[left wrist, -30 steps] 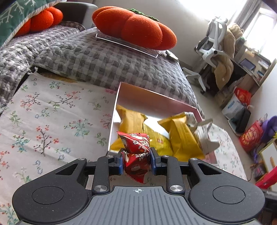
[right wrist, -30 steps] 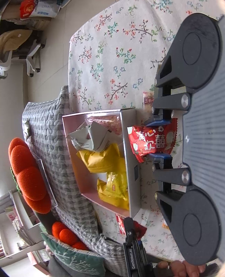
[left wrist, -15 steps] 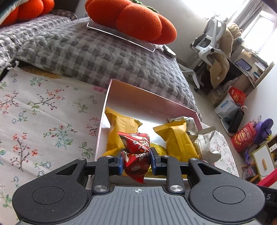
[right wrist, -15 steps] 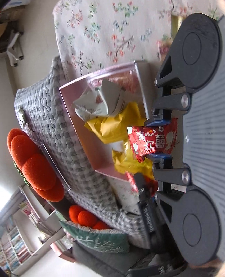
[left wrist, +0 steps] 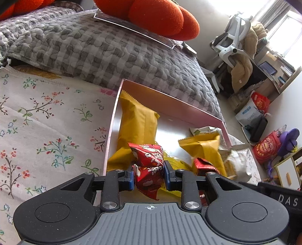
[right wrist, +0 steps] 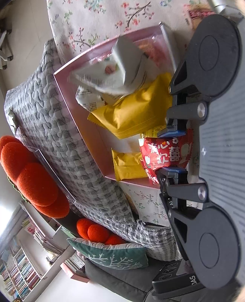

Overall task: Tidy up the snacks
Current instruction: 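Carry both red packets into the pink box and open both grippers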

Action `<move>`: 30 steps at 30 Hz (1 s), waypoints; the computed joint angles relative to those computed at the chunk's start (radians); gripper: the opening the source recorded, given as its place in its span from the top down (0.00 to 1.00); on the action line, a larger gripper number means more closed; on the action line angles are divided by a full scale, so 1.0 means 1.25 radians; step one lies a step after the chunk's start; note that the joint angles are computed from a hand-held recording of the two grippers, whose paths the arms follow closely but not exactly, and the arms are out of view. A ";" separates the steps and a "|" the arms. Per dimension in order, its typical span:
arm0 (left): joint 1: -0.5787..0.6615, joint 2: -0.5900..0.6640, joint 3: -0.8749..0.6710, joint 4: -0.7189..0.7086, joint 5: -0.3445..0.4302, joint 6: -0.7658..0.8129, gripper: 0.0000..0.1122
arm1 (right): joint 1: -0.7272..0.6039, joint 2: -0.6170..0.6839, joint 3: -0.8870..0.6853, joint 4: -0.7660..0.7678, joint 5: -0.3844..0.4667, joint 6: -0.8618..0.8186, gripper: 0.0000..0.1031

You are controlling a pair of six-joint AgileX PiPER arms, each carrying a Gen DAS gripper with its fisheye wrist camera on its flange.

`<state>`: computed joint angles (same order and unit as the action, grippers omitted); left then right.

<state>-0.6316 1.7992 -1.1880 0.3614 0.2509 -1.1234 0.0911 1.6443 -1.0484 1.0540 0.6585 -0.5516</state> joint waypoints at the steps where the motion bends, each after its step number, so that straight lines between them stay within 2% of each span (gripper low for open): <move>1: 0.001 0.003 -0.001 0.009 0.000 -0.007 0.77 | 0.000 0.006 -0.004 0.004 -0.001 -0.003 0.73; 6: 0.001 0.010 -0.010 0.056 0.004 -0.041 0.76 | 0.017 0.026 -0.009 0.009 -0.040 -0.010 0.73; 9: -0.001 0.000 -0.013 0.046 0.012 -0.009 0.74 | 0.034 0.017 0.002 0.013 -0.081 -0.022 0.70; 12: -0.010 -0.025 -0.007 0.118 0.042 -0.067 0.64 | 0.029 -0.003 0.010 0.009 -0.088 -0.024 0.61; 14: -0.010 -0.050 0.010 0.127 0.041 -0.082 0.55 | 0.020 -0.018 0.015 0.007 -0.090 -0.023 0.61; 16: -0.014 -0.071 0.021 0.151 0.054 -0.103 0.52 | 0.014 -0.036 0.017 -0.016 -0.089 0.005 0.58; 22: -0.044 -0.122 0.034 0.209 0.142 -0.158 0.50 | 0.000 -0.094 0.015 -0.105 -0.063 0.072 0.54; 28: -0.124 -0.160 0.037 0.268 0.297 -0.185 0.46 | -0.004 -0.188 0.047 -0.235 -0.041 0.152 0.49; 30: -0.150 -0.175 0.058 0.275 0.320 -0.181 0.45 | 0.004 -0.219 0.064 -0.294 -0.033 0.168 0.48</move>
